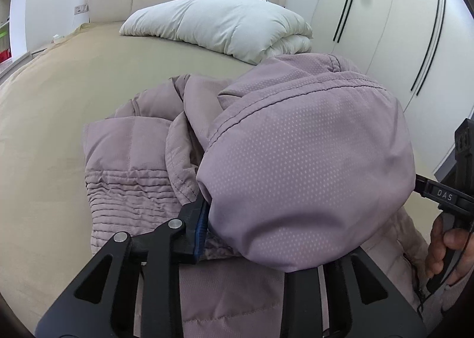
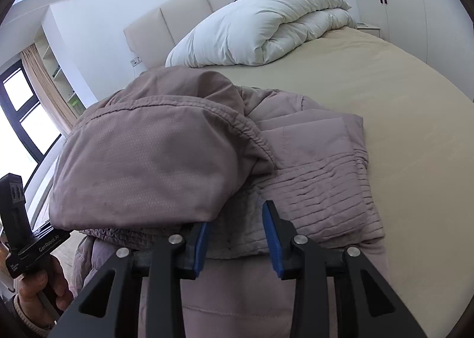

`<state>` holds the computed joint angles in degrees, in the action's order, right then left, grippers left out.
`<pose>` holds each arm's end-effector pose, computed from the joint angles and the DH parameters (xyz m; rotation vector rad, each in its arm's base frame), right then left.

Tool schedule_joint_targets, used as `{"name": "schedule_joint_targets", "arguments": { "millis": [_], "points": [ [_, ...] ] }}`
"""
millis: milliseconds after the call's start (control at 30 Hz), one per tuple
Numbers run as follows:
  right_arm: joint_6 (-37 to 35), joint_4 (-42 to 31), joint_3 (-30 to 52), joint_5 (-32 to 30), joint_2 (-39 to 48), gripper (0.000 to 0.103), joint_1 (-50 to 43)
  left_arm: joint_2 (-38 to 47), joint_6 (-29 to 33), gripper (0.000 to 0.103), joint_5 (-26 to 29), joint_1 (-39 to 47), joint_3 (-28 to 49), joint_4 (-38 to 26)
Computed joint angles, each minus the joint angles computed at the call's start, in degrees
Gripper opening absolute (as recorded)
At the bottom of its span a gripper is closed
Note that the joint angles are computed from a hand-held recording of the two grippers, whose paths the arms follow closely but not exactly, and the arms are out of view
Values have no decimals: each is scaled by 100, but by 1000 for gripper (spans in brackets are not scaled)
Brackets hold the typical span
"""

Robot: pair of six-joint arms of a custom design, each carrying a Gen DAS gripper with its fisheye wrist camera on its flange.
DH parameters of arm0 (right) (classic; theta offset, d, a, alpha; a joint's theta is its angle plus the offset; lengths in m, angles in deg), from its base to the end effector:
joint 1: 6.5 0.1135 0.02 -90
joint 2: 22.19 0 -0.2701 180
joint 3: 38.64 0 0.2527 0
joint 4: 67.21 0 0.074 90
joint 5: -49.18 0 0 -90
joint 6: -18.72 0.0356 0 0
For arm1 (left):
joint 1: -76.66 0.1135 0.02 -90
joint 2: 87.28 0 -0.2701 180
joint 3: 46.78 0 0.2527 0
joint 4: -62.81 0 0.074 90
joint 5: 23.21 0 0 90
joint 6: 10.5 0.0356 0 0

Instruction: Fold large clothes

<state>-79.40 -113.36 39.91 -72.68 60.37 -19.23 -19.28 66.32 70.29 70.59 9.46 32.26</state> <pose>0.3006 -0.0486 0.2836 -0.1465 2.3285 0.4993 0.2456 -0.0283 0.2387 -0.1126 2.3170 -0.2413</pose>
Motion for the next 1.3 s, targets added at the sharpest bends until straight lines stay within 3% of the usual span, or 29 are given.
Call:
{"name": "schedule_joint_targets", "arguments": {
  "millis": [100,167,367,500,700,800,933,1067,1300],
  "points": [
    [-321,-308,171,241,-265,37,104,209,42,41,-74,-39,224,-331],
    [-467,-441,354,433,-338,37,193,273,-62,43,59,22,346,-392],
    [-184,-783,1111,270,-481,37,45,143,-118,58,199,8,625,-610],
    [155,-826,1543,-116,-358,37,-19,-142,-363,59,539,-32,566,-945],
    [239,-699,2006,67,449,37,801,-973,-942,59,671,-124,396,-1296],
    [220,-516,1848,455,795,37,1059,-965,-962,59,597,-43,522,-1263],
    [-11,-346,1146,895,1115,23,1100,-828,-995,59,582,-8,748,-1025],
    [-180,509,97,682,764,23,976,7,-900,59,470,-186,1083,-623],
    [-83,-220,671,256,504,23,670,1909,-595,57,299,-136,2027,-309]
  ]
}}
